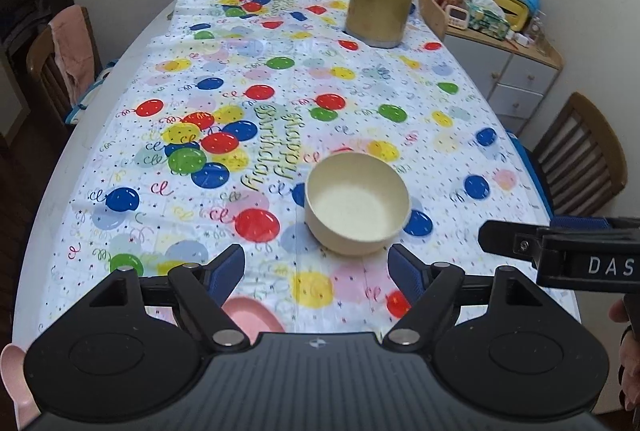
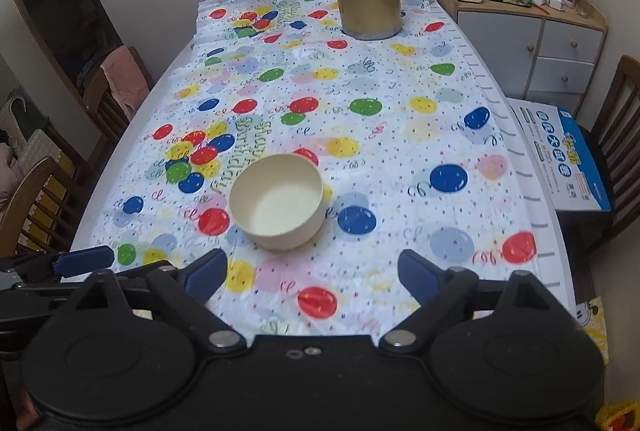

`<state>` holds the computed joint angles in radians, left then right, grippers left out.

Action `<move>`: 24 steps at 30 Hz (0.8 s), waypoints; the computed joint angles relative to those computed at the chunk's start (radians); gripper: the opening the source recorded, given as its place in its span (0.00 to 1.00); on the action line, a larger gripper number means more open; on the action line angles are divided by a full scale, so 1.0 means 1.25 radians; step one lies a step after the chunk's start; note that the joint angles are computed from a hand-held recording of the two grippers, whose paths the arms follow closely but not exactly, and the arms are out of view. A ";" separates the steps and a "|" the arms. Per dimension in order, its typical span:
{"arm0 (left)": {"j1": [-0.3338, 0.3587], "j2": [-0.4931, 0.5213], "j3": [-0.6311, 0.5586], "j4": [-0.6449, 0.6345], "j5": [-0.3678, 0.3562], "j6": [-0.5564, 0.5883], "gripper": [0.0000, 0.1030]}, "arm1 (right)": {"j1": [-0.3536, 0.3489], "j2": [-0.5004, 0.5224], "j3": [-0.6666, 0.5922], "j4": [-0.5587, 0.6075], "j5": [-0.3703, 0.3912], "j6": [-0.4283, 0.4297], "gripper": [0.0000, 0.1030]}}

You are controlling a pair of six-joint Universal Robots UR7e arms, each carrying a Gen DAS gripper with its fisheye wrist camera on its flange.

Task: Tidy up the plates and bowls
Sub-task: 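Move both grippers to the rim of the cream bowl, then close both grippers on the cream bowl's rim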

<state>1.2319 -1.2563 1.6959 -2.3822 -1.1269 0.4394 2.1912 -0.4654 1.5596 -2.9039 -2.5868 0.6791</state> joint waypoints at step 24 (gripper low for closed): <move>0.028 0.242 -0.176 0.003 0.077 -0.126 0.76 | -0.167 0.040 -0.077 -0.009 0.129 -0.069 0.66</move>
